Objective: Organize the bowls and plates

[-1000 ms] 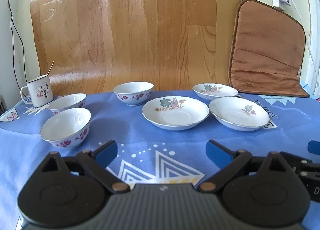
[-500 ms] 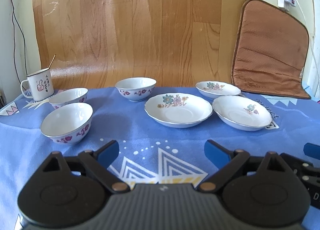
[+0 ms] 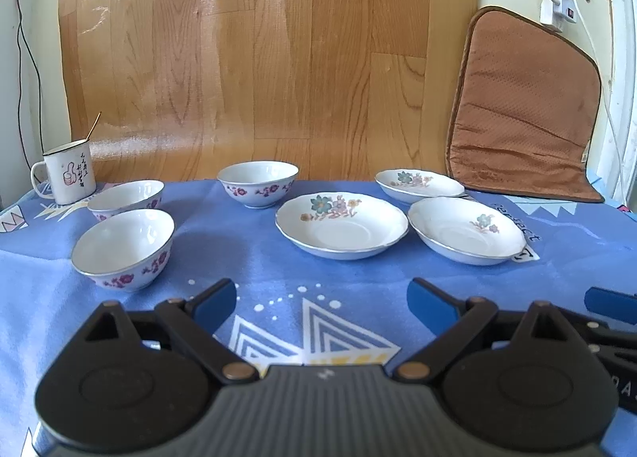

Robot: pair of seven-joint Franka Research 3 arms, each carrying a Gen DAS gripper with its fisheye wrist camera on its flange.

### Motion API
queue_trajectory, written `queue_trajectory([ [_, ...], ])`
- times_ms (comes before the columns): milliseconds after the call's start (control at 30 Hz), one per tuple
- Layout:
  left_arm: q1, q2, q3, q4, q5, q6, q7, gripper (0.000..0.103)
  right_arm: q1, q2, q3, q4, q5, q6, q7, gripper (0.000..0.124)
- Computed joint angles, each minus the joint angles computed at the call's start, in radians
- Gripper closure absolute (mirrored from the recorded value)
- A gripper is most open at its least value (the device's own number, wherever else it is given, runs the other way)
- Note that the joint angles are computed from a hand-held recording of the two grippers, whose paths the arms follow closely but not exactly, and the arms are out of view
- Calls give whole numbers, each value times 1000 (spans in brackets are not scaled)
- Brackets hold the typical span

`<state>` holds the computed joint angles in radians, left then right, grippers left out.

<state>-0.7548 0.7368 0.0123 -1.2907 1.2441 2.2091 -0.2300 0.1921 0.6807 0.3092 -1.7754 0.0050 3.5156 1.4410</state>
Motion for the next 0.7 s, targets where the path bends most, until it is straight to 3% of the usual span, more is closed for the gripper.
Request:
queue_trajectory([
  [700, 2, 8, 0, 14, -24, -1, 14, 7, 2, 0, -2, -1, -2, 1, 4, 70],
])
